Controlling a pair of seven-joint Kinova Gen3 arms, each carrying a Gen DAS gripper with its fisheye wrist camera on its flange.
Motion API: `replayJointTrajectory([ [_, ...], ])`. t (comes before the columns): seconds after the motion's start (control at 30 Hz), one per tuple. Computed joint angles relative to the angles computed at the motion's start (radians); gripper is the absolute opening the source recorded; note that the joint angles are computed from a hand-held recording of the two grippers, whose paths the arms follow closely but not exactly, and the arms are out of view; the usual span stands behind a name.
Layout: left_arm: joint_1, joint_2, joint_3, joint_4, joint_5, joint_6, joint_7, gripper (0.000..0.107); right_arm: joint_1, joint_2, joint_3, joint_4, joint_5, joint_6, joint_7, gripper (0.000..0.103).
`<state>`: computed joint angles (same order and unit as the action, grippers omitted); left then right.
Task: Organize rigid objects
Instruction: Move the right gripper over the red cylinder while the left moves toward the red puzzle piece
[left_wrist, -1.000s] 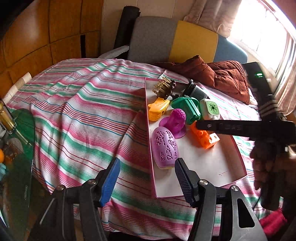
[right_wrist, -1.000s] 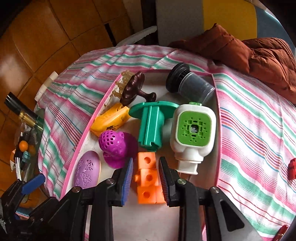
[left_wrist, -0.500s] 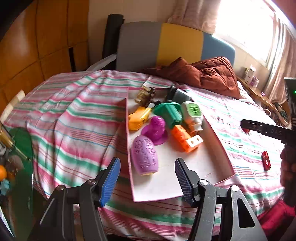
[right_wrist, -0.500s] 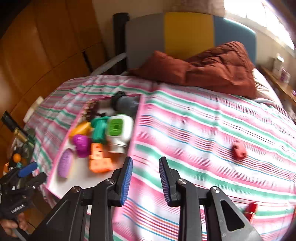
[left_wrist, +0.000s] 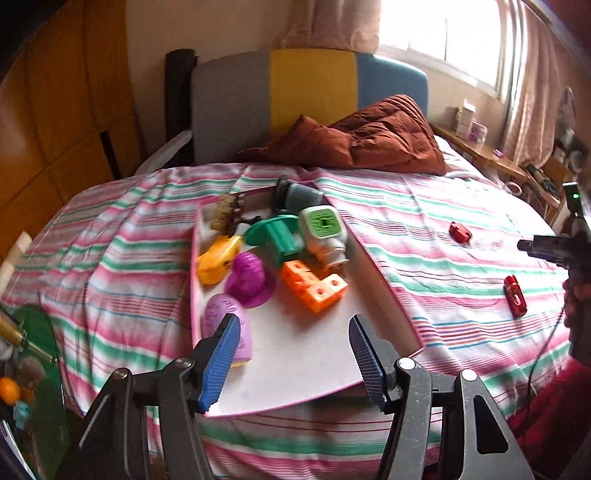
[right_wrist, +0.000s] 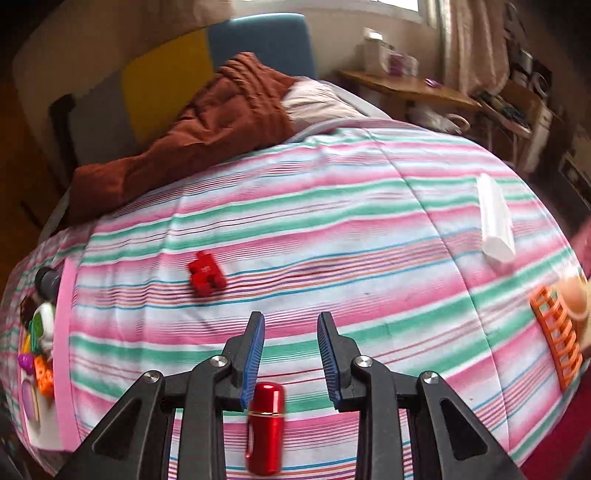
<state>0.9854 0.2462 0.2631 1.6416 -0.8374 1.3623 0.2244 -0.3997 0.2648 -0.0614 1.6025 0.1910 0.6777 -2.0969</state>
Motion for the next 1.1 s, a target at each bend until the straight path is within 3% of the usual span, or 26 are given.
replayJointTrajectory([
  [0.13, -0.019, 0.029, -0.009, -0.053, 0.007, -0.033, -0.071, 0.062, 0.100, -0.011, -0.040, 0.011, -0.087, -0.016, -0.011, 0.029],
  [0.23, -0.035, 0.039, -0.023, -0.079, 0.014, -0.092, -0.121, 0.062, 0.097, -0.015, 0.000, 0.016, -0.147, -0.009, -0.004, 0.029],
  [0.4, -0.048, 0.084, -0.051, -0.158, 0.022, -0.159, -0.244, 0.062, 0.147, 0.013, -0.003, -0.010, -0.228, 0.039, -0.003, 0.029],
  [0.63, -0.118, 0.171, -0.099, -0.283, 0.157, -0.292, -0.435, 0.062, 0.194, 0.014, -0.013, -0.001, -0.314, 0.042, 0.035, 0.029],
  [0.77, -0.104, 0.230, -0.132, -0.355, 0.209, -0.285, -0.494, 0.062, 0.206, 0.027, -0.019, -0.014, -0.343, 0.061, 0.059, 0.029],
  [0.93, -0.038, 0.294, -0.183, -0.435, 0.208, -0.216, -0.574, 0.062, 0.207, 0.037, -0.025, -0.026, -0.366, 0.071, 0.089, 0.029],
  [1.1, -0.011, 0.321, -0.208, -0.476, 0.216, -0.203, -0.622, 0.062, 0.201, 0.033, -0.022, -0.025, -0.371, 0.071, 0.096, 0.029],
])
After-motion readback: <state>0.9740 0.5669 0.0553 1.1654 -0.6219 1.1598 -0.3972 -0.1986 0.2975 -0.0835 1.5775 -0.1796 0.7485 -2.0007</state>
